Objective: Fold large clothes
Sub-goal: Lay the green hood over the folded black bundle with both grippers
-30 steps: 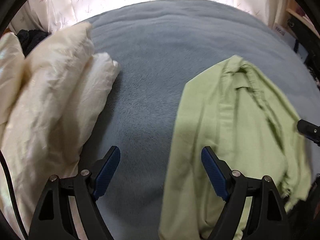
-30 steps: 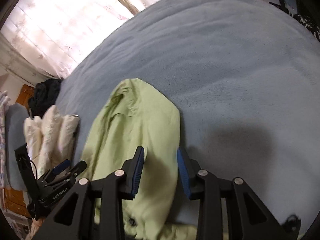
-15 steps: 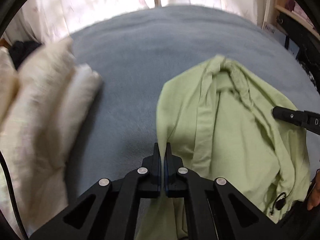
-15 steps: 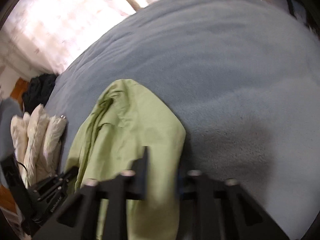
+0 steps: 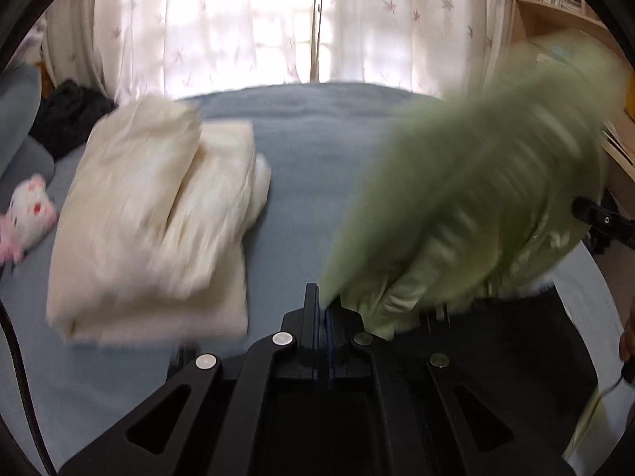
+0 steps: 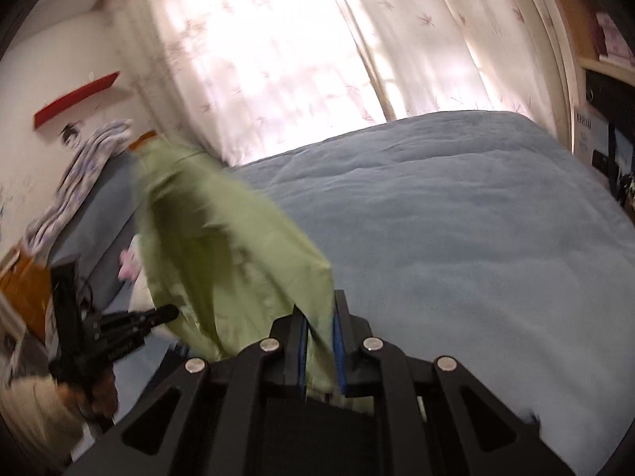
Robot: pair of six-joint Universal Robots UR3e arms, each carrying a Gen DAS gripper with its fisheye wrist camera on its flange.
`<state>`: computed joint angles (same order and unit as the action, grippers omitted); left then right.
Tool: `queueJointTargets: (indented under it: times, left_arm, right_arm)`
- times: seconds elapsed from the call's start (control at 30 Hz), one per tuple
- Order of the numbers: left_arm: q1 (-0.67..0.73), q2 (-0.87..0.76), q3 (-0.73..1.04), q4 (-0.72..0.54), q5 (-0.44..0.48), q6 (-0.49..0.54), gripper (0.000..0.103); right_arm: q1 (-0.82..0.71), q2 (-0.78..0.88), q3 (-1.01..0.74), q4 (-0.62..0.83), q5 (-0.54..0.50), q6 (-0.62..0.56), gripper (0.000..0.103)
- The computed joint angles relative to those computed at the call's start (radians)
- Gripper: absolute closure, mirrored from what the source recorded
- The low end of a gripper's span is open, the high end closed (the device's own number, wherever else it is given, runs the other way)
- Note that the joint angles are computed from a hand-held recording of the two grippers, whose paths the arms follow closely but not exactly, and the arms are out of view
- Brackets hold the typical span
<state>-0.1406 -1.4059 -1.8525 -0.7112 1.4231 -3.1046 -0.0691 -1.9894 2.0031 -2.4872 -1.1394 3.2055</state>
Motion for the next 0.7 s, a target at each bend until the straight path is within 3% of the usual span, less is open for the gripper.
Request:
queueJointTargets:
  times: [0.1,0.17,0.33,0.5,0.57,0.63,0.7]
  left_arm:
    - [0.055,0.196,-0.130,-0.124,-0.026,0.080,0.101]
    - [0.034,0.276,-0.196,-0.155,0.021,0.088,0.101]
    - [0.079,0.478,-0.214,-0.429,0.003,0.147,0.101]
    - [0.120,0.634,-0.174,-0.673,-0.052,0.212,0.101]
    - [0.176,0.700,-0.138,-0.792,-0.116,0.258,0.100]
    - [0.236,0.758,-0.100,-0.919,-0.189,0.304,0.098]
    - [0.318,0.815,-0.067,-1.068,-0.272,0.375,0.096]
  right_arm:
    - [0.053,-0.160,0.060,0.169,-0.072,-0.038,0.091]
    - [0.146,-0.207,0.084,0.250,-0.172,-0.022,0.091]
    - [0.404,-0.274,0.146,0.393,-0.387,0.145,0.091]
    - [0.533,-0.332,0.137,0.513,-0.411,0.286,0.091]
    - [0.560,-0.351,0.107,0.575,-0.391,0.328,0.086]
    - [0.650,-0.336,0.097,0.559,-0.428,0.413,0.066]
    - [0.707,-0.352,0.105,0.544,-0.457,0.471,0.059]
